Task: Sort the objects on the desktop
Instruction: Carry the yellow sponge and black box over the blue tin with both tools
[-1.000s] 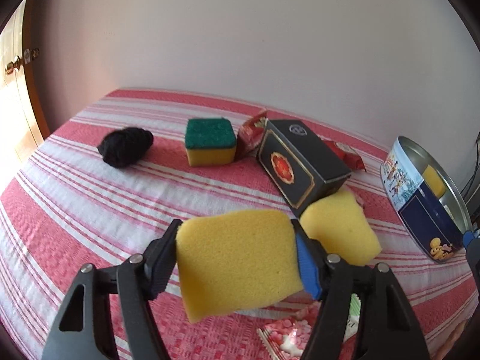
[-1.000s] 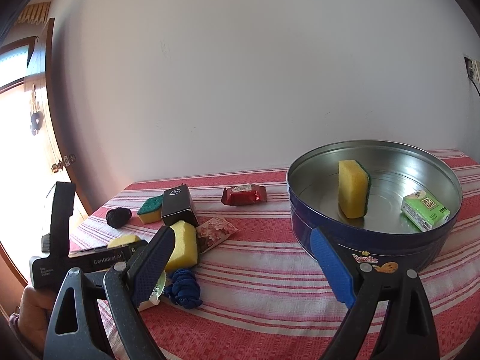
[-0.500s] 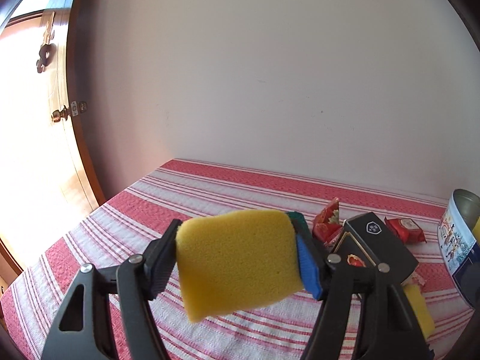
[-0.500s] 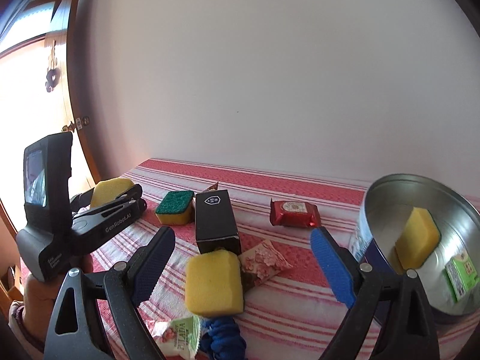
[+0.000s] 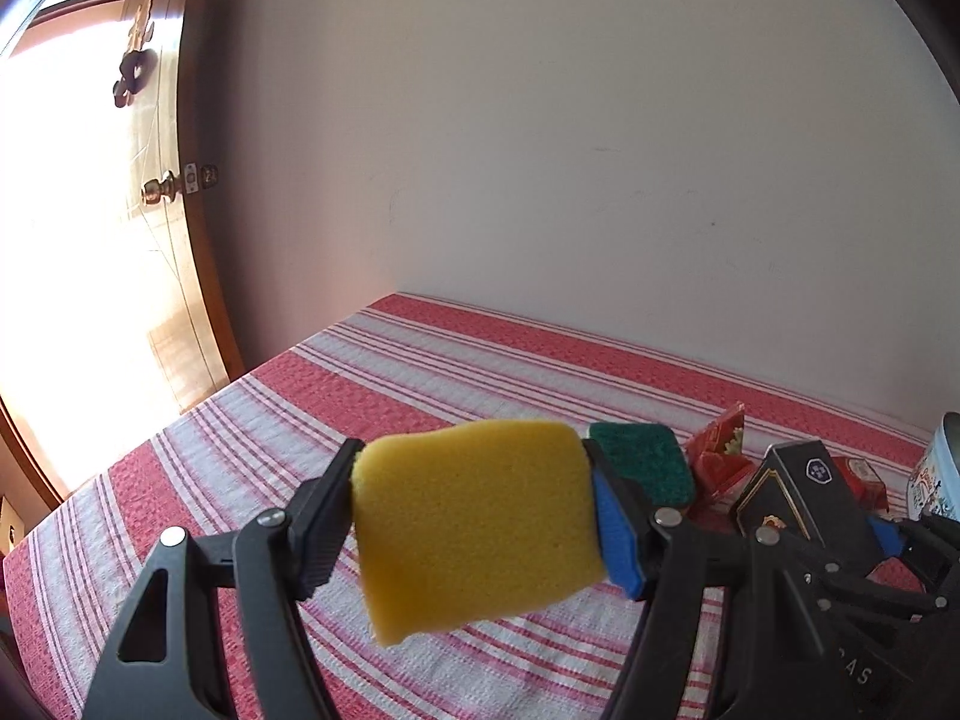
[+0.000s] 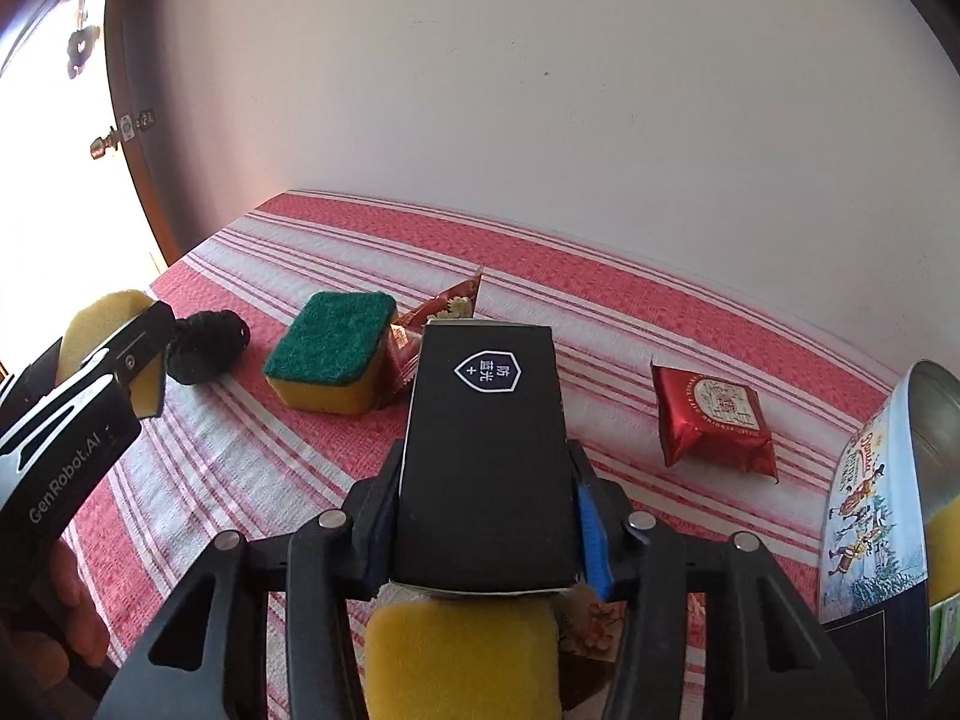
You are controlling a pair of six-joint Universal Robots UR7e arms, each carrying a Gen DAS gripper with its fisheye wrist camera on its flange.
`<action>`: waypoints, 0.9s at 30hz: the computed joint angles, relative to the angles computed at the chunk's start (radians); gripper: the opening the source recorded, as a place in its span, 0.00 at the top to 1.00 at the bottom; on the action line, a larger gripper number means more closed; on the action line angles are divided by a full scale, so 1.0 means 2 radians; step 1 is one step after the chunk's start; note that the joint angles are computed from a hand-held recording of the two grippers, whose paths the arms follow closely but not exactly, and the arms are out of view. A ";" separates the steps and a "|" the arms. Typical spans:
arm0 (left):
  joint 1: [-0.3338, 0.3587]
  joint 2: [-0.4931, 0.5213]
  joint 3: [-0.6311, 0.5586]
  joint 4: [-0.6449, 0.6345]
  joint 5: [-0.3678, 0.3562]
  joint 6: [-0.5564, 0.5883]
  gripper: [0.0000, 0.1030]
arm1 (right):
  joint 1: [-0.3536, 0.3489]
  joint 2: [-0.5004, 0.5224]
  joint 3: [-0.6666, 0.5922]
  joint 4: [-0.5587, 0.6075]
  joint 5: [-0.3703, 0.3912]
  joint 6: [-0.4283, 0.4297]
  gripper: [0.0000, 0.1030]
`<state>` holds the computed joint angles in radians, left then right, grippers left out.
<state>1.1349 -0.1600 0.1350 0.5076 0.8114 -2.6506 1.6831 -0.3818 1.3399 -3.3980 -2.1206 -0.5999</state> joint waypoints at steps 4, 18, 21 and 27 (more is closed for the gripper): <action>0.000 -0.032 0.065 -0.044 0.006 0.008 0.32 | 0.000 0.003 0.040 -0.153 0.059 -0.052 0.52; -0.008 -0.095 0.199 -0.129 0.027 0.026 0.32 | -0.001 -0.026 0.181 -0.410 0.114 -0.064 0.51; -0.009 -0.101 0.212 -0.135 0.031 0.027 0.32 | -0.002 -0.028 0.195 -0.419 0.107 -0.056 0.51; -0.013 -0.135 0.280 -0.179 0.042 0.030 0.32 | 0.001 -0.021 0.202 -0.450 0.103 -0.068 0.51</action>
<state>1.1094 -0.4292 0.6954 0.1490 0.8949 -2.5904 1.6859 -0.4236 1.7443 -4.2989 -1.9144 -0.7363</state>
